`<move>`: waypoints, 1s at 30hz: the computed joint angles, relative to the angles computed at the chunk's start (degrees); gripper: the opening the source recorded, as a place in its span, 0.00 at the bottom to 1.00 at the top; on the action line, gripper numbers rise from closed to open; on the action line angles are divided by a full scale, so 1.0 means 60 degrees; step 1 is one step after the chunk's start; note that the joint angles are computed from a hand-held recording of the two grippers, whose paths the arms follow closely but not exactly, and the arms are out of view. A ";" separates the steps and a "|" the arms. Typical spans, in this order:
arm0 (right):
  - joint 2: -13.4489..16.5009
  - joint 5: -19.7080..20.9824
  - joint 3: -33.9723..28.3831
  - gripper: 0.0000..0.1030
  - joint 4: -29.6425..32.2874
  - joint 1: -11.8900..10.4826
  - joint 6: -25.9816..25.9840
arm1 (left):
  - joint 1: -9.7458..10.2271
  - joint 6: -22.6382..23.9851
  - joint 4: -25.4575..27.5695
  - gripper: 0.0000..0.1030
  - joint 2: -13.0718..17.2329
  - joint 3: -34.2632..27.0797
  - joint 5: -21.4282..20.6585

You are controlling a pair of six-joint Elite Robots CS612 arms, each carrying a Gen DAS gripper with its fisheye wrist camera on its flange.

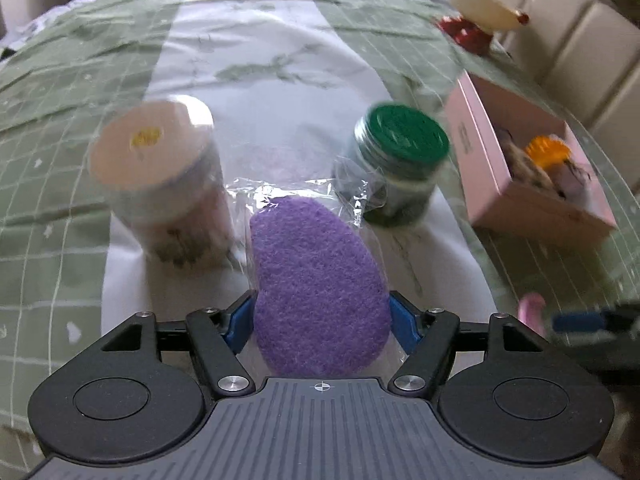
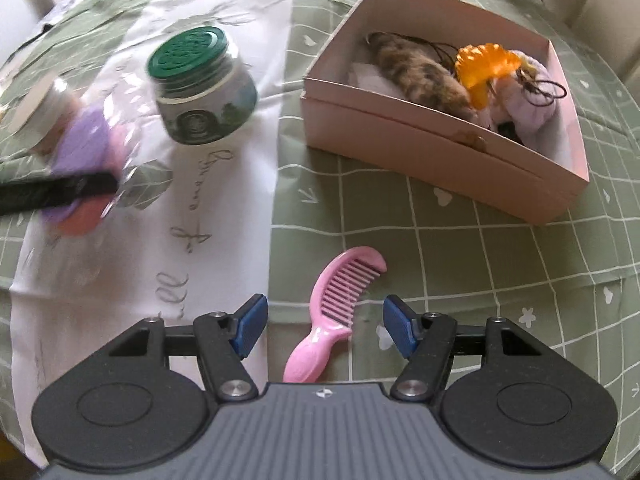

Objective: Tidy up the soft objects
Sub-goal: 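Grasp the purple sponge in its plastic bag with the left gripper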

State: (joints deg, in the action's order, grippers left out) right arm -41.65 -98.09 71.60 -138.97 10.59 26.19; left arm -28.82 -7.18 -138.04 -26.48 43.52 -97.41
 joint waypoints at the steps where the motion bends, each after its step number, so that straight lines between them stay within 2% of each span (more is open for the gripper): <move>1: 0.0055 0.0024 -0.0070 0.63 0.0063 -0.0010 0.0084 | 0.0007 -0.0026 0.0075 0.72 -0.0019 0.0036 -0.0092; 5: 0.0173 0.0222 -0.0222 0.63 0.0302 -0.0054 0.0523 | 0.0027 0.0083 0.0570 0.72 0.0122 -0.0194 -0.0274; 7: 0.0188 0.0159 -0.0228 0.62 0.0273 -0.0025 0.0452 | 0.0029 0.0127 0.0991 0.73 0.0264 -0.0482 -0.0287; 10: 0.0166 0.0117 -0.0176 0.62 0.0215 0.0001 0.0245 | 0.0097 -0.0342 0.1062 0.75 0.0405 -0.0673 -0.0602; 13: 0.0158 0.0093 -0.0112 0.62 0.0114 0.0011 0.0121 | 0.0110 -0.0777 0.1149 0.77 0.0566 -0.0926 -0.0583; 17: 0.0167 0.0157 -0.0103 0.62 0.0078 -0.0012 0.0158 | 0.0059 -0.0724 0.1329 0.76 0.0733 -0.1298 -0.0402; 21: 0.0125 0.0470 -0.0047 0.62 -0.0031 -0.0119 0.0461 | 0.0090 -0.0655 0.1728 0.76 0.0763 -0.1526 -0.0647; 23: 0.0124 0.0508 -0.0041 0.62 -0.0056 -0.0140 0.0600 | 0.0173 -0.0836 0.2143 0.76 0.0832 -0.1743 -0.1156; 26: 0.0141 0.0455 -0.0083 0.62 0.0024 -0.0138 0.0556 | 0.0410 -0.1356 0.2763 0.76 0.1161 -0.2338 -0.2741; 27: 0.0145 0.0425 -0.0098 0.62 0.0058 -0.0128 0.0524 | 0.0435 -0.1482 0.2787 0.76 0.1200 -0.2400 -0.2868; 30: 0.0146 0.0345 -0.0108 0.62 0.0090 -0.0105 0.0377 | 0.0333 -0.1379 0.2550 0.75 0.1116 -0.2273 -0.1976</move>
